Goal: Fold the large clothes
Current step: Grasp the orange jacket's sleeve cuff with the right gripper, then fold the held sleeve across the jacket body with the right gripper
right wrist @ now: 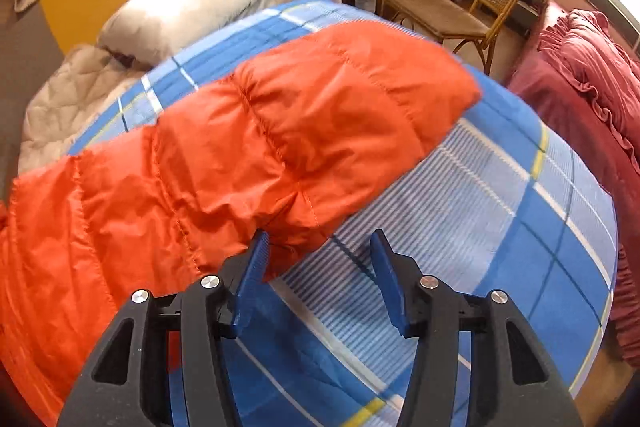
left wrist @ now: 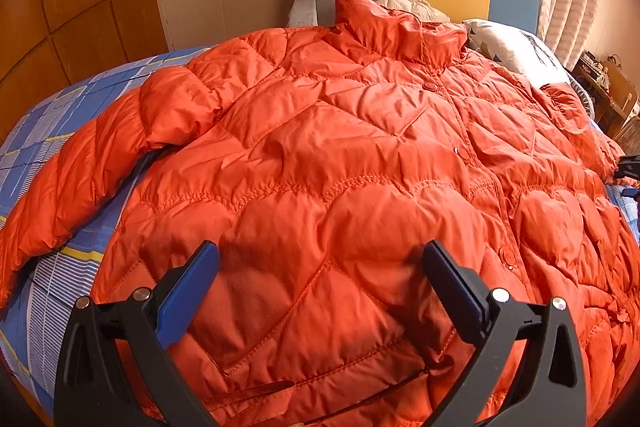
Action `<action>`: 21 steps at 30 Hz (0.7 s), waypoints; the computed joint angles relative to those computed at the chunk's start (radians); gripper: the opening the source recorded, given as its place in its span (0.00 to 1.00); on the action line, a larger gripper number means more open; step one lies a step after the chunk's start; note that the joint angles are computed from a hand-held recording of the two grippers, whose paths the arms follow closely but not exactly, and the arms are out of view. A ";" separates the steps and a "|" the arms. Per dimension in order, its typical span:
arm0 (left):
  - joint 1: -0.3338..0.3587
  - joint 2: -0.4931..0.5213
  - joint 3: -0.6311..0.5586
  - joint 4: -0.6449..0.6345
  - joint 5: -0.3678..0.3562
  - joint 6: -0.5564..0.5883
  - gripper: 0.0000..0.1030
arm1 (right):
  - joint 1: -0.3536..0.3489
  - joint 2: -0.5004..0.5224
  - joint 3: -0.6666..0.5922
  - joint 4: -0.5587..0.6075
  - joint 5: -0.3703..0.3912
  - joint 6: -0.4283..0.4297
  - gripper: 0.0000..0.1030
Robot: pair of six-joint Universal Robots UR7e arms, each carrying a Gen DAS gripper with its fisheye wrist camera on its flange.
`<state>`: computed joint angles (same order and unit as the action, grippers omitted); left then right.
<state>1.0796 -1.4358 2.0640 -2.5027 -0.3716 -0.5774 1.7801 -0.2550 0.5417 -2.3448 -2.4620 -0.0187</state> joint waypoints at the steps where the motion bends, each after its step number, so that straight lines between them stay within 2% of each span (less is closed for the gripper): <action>1: 0.000 0.000 0.000 0.003 0.001 -0.002 0.98 | 0.003 0.023 -0.025 -0.023 -0.020 -0.040 0.49; 2: -0.001 0.001 -0.001 0.006 0.000 -0.003 0.98 | 0.006 0.040 -0.045 -0.034 -0.029 -0.075 0.42; 4: 0.000 0.001 -0.003 0.018 -0.001 -0.008 0.98 | 0.013 0.067 -0.067 -0.090 -0.043 -0.190 0.14; 5: -0.001 0.001 -0.003 0.019 -0.001 -0.008 0.98 | 0.015 0.073 -0.072 -0.104 -0.040 -0.227 0.09; 7: -0.002 0.000 -0.002 0.021 -0.001 -0.008 0.98 | 0.022 0.085 -0.084 -0.136 -0.039 -0.289 0.06; 9: -0.003 0.000 -0.002 0.020 -0.005 -0.006 0.98 | 0.033 0.091 -0.079 -0.217 -0.033 -0.385 0.06; 11: -0.005 0.001 0.000 0.012 -0.009 0.007 0.98 | 0.056 0.106 -0.079 -0.352 -0.026 -0.549 0.06; 14: -0.009 0.002 0.003 -0.003 -0.019 0.027 0.98 | 0.095 0.107 -0.051 -0.501 0.033 -0.743 0.06; 17: -0.015 -0.004 0.013 -0.018 -0.025 0.041 0.98 | 0.146 0.083 0.033 -0.608 0.115 -0.893 0.06; 21: -0.020 -0.021 0.029 -0.022 -0.030 0.039 0.98 | 0.213 0.041 0.181 -0.676 0.215 -1.016 0.06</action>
